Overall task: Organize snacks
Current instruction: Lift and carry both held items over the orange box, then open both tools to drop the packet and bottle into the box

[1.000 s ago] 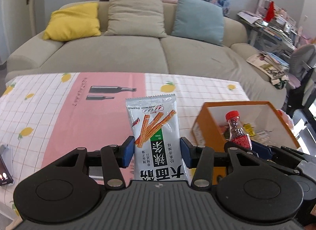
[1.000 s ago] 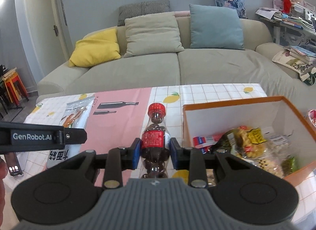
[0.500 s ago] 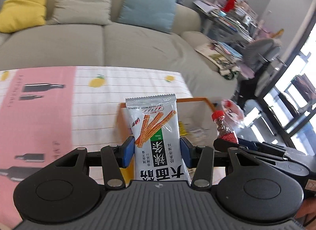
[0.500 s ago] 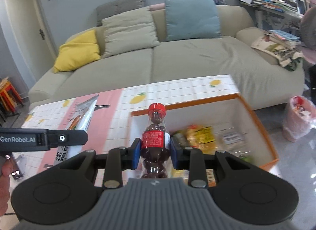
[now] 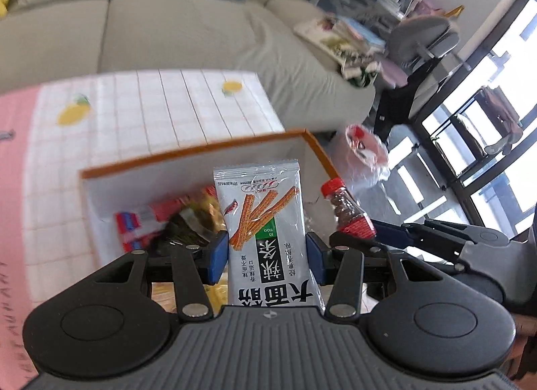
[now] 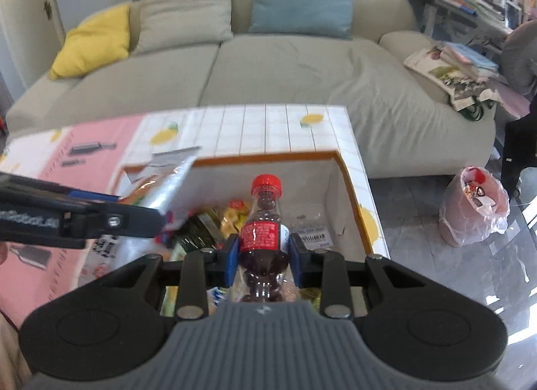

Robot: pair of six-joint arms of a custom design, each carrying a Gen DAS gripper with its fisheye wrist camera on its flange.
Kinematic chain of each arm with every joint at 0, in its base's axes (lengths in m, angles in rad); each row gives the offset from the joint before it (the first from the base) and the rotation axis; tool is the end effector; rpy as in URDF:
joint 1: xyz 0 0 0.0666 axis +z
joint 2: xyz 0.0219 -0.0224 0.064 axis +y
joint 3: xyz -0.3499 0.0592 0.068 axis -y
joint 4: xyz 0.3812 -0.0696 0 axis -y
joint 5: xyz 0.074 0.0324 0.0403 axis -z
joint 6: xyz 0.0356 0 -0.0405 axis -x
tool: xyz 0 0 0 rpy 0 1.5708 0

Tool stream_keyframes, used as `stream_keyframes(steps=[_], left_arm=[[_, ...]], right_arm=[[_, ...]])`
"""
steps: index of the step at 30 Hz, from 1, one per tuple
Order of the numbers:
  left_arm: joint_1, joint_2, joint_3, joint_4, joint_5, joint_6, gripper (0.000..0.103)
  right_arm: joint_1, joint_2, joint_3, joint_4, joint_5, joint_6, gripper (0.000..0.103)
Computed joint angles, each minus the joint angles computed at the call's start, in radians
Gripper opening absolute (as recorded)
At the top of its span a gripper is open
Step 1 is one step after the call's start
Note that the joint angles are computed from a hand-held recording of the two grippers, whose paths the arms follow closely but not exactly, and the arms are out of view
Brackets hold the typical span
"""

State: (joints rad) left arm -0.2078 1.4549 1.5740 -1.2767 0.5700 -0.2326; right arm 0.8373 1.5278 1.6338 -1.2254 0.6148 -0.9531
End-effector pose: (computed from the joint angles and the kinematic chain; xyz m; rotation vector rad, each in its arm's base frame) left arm 0.4549 -0.1160 0.4360 0.7307 2.5266 -0.7622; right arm 0.3494 0.3564 0.4306 0.3123 2.3766 -0.0463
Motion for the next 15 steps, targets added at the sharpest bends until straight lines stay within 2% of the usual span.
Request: stream_keyframes(steps=[9, 15], left_arm=[[-0.1, 0.123, 0.029, 0.033, -0.08, 0.115, 0.055], [-0.131, 0.195, 0.066, 0.018, -0.117, 0.143, 0.055]], right_arm=[[-0.119, 0.019, -0.081, 0.054, -0.133, 0.201, 0.029], [-0.168, 0.048, -0.093, 0.057, -0.195, 0.295, 0.029]])
